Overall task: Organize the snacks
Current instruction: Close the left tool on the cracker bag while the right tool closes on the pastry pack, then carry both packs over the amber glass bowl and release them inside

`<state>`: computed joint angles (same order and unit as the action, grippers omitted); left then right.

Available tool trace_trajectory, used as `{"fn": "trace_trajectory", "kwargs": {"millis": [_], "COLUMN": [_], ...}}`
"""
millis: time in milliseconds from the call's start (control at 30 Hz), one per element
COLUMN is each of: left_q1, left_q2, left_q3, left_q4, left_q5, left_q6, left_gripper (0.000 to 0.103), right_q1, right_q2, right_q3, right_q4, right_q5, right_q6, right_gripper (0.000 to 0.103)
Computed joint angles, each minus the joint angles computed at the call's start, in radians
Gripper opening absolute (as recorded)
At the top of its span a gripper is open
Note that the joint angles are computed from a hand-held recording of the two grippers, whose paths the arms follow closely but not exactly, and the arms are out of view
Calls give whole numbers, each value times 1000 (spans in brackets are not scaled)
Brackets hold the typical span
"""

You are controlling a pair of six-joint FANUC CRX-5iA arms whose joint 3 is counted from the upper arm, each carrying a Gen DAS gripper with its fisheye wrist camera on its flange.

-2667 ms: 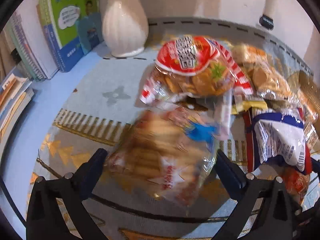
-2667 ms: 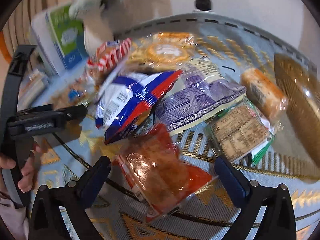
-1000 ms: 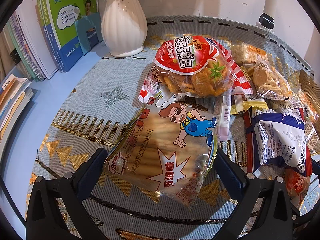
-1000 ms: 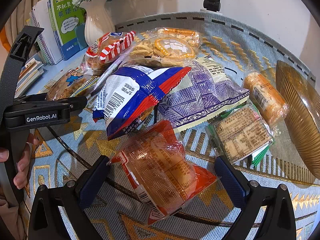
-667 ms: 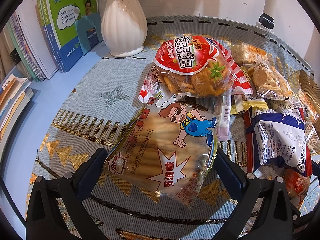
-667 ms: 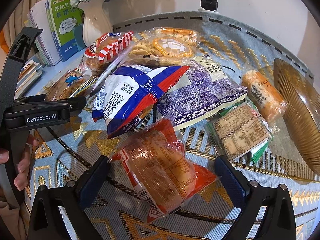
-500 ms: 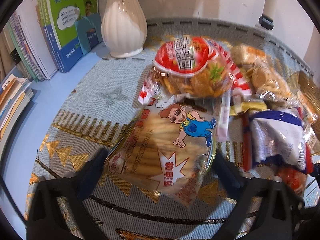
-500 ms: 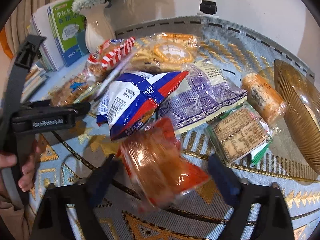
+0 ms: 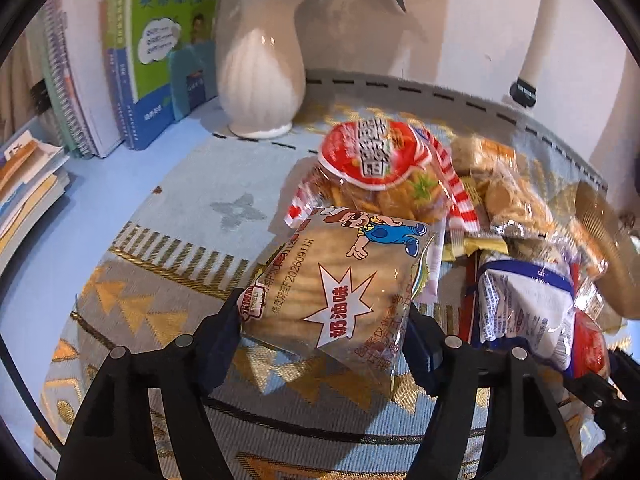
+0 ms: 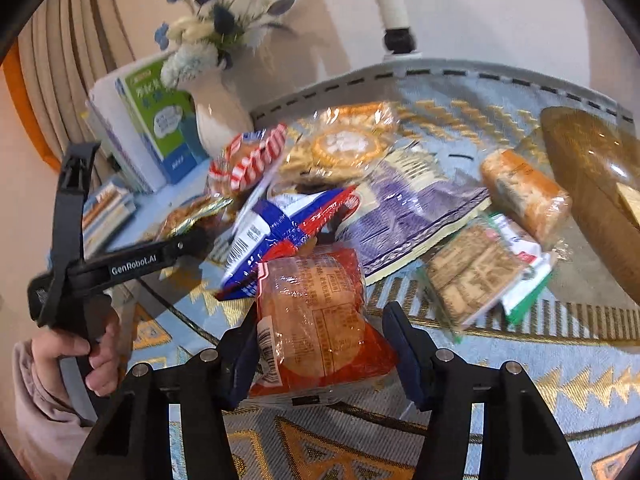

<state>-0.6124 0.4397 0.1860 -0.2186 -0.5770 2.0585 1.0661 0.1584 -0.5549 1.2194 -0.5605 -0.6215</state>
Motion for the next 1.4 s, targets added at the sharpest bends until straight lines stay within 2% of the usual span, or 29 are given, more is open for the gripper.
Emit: {"fn": "trace_trajectory", "kwargs": {"millis": [100, 233, 333, 433, 600, 767, 833, 900, 967, 1033, 1067, 1200, 1300, 1400], "left_q1": [-10, -19, -39, -40, -48, -81, -90, -87, -99, -117, -126, -176, -195, -216], "left_q2": [-29, -45, -60, -48, -48, -55, -54, -58, -45, -26, -19, 52, 116, 195], "left_q3": [-25, -44, -46, -26, -12, 7, 14, 9, 47, 106, 128, 285, 386, 502], "left_q4": [-48, -109, -172, -189, -262, -386, -381, -319, -293, -276, -272, -258, -174, -96], "left_q5": [28, 77, 79, 73, 62, 10, -17, -9, -48, -80, -77, -121, -114, -140], "left_q6": [44, 90, 143, 154, 233, 365, 365, 322, 302, 280, 271, 203, 108, 35], "left_gripper": [69, 69, 69, 69, 69, 69, 69, 69, 69, 69, 69, 69, 69, 69], "right_q1": [-61, -96, -104, -89, -84, -115, -110, -101, -71, -24, -18, -30, -45, -60], "right_q2": [-53, -97, -115, -105, -98, -127, -148, -182, -224, -266, -283, -357, -404, -442], "right_q3": [-90, -147, -165, -151, -144, -175, -182, -193, -197, -181, -178, -181, -181, -181], "right_q4": [239, 439, 485, 407, 412, 510, 495, 484, 404, 238, 198, 114, 35, -53], "right_q5": [88, 77, 79, 85, 62, 66, 49, 37, 0, -63, -77, -126, -163, -221], "right_q6": [-247, -449, -492, -430, -437, -554, -554, -549, -477, -335, -298, -187, -102, -20], "right_gripper": [57, 57, 57, 57, 57, 57, 57, 57, 57, 57, 57, 57, 57, 57]}}
